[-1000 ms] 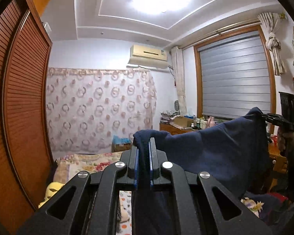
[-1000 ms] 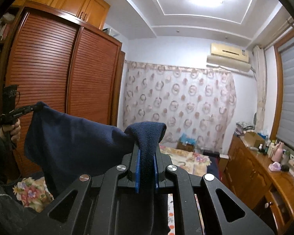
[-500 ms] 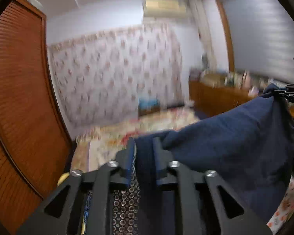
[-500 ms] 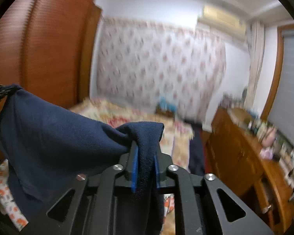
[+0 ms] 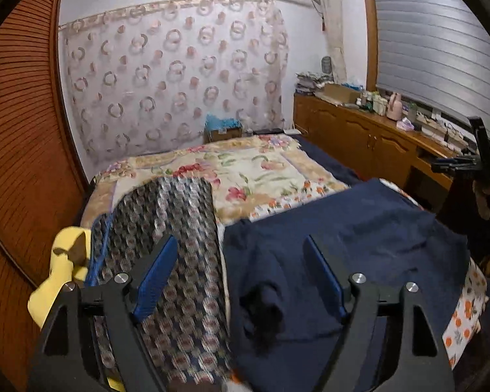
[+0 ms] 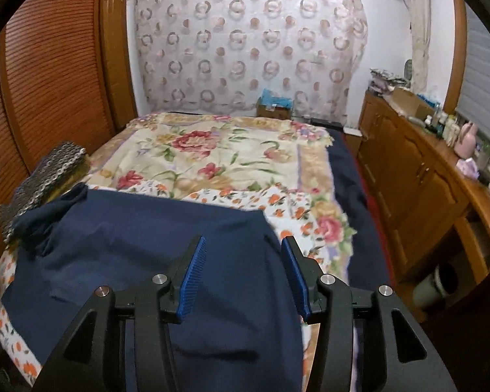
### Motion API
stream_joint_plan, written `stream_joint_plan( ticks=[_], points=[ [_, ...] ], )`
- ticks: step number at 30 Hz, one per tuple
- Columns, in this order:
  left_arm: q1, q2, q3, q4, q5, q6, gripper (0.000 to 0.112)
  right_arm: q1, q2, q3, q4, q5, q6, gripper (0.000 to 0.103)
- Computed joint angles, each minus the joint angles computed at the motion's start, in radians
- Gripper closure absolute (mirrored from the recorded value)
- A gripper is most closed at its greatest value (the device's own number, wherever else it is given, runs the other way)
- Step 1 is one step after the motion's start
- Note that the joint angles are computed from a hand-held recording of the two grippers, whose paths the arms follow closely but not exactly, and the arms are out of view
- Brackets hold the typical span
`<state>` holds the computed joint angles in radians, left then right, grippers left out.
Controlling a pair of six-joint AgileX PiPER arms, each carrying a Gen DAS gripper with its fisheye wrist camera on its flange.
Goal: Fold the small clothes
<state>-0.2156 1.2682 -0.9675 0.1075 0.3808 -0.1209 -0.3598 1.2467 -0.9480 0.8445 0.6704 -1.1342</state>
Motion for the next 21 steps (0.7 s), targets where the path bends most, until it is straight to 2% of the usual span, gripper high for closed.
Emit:
stream_joint_plan(
  ticks=[1,4,7,11,18,19,20,21],
  points=[
    [-0.014,-0.013,0.025,0.021,-0.001,-0.031,0.032,-0.081,-0.001,0.015,0.059,0.056,-0.084,0.054],
    [-0.034,-0.037,0.091,0.009,-0.022,-0.043,0.032,-0.178,0.020,0.065,0.146,0.127,-0.198,0.054],
    [-0.071,-0.066,0.170,0.077,-0.036,-0.139,0.032,-0.202,0.060,0.103,0.154,0.103,-0.253,0.054],
    [-0.113,-0.089,0.271,0.192,-0.047,-0.303,0.032,-0.255,0.112,0.105,0.157,0.129,-0.288,0.054],
    [-0.119,-0.169,0.429,0.196,-0.061,-0.362,0.032,-0.234,0.188,0.042,0.123,0.108,-0.221,0.054],
    [-0.114,-0.176,0.442,0.150,-0.058,-0.319,0.035,-0.228,0.194,0.037,0.116,0.100,-0.211,0.054],
    [-0.116,-0.179,0.449,0.141,-0.047,-0.308,0.045,-0.209,0.205,0.033,0.105,0.078,-0.193,0.054],
    [-0.116,-0.177,0.452,0.141,-0.040,-0.307,0.050,-0.206,0.210,0.027,0.106,0.066,-0.195,0.054]
  ],
)
